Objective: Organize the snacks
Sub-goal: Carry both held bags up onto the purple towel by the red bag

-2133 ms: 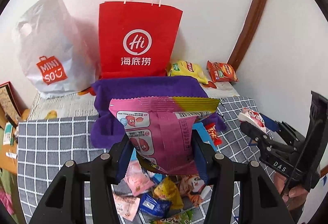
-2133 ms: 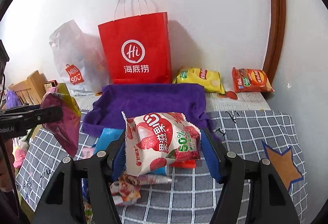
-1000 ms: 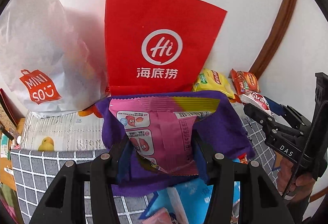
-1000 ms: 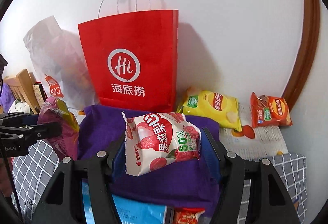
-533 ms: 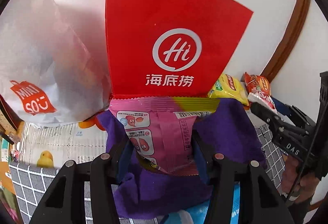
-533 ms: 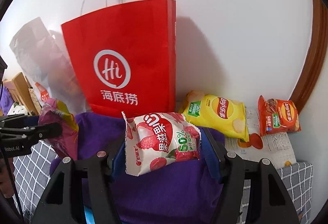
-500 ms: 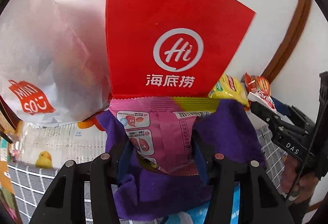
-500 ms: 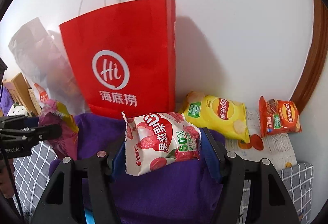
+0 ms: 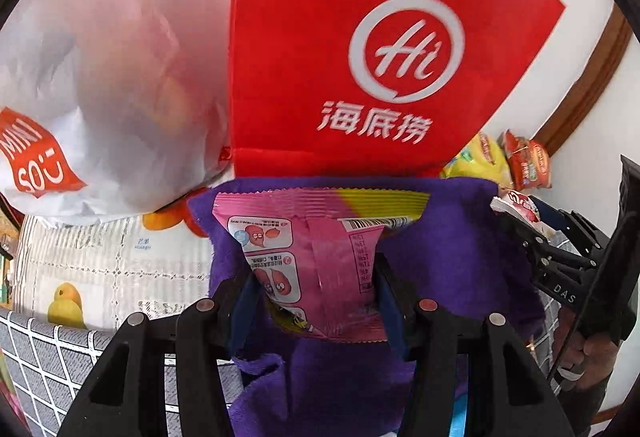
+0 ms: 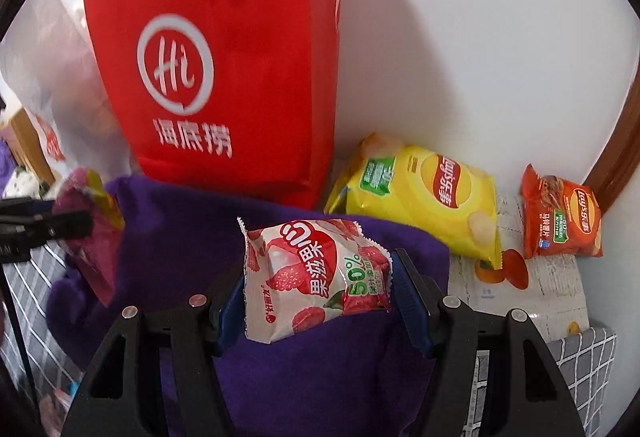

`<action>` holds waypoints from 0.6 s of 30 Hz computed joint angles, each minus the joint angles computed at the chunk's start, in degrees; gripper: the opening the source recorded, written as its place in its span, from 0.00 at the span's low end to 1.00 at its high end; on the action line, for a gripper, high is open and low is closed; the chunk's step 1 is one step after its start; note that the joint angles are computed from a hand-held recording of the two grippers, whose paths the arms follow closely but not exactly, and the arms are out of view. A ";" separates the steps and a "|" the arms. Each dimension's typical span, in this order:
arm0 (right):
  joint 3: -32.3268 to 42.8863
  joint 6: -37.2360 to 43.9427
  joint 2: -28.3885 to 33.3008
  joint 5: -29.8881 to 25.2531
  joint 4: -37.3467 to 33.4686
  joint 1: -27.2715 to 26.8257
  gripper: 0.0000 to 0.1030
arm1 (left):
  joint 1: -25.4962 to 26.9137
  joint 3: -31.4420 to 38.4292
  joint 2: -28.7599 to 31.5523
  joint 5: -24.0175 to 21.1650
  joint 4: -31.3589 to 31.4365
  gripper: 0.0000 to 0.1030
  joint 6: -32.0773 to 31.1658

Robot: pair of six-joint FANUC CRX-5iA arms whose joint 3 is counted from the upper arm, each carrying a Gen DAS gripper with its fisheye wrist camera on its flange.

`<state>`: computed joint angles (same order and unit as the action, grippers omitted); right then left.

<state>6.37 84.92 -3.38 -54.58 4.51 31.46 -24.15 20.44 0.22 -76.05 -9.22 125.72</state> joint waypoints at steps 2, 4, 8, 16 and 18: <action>0.24 1.13 0.66 -0.96 0.05 -0.04 0.63 | 0.40 -0.44 0.23 -0.05 0.64 0.50 -0.11; 0.60 1.68 1.15 -1.72 -0.50 -0.32 0.63 | 0.47 -0.32 0.82 -0.30 1.10 0.50 -0.58; 0.67 2.72 1.60 -2.46 -0.98 -0.22 0.63 | 0.31 -0.26 1.38 -0.69 1.30 0.50 -0.94; 1.28 3.13 3.24 -4.29 -0.49 0.38 0.64 | 0.78 0.00 2.93 -1.30 2.56 0.50 -1.03; 1.46 3.15 3.71 -4.73 -0.21 0.42 0.64 | 0.84 -0.08 3.29 -1.36 2.79 0.50 -1.12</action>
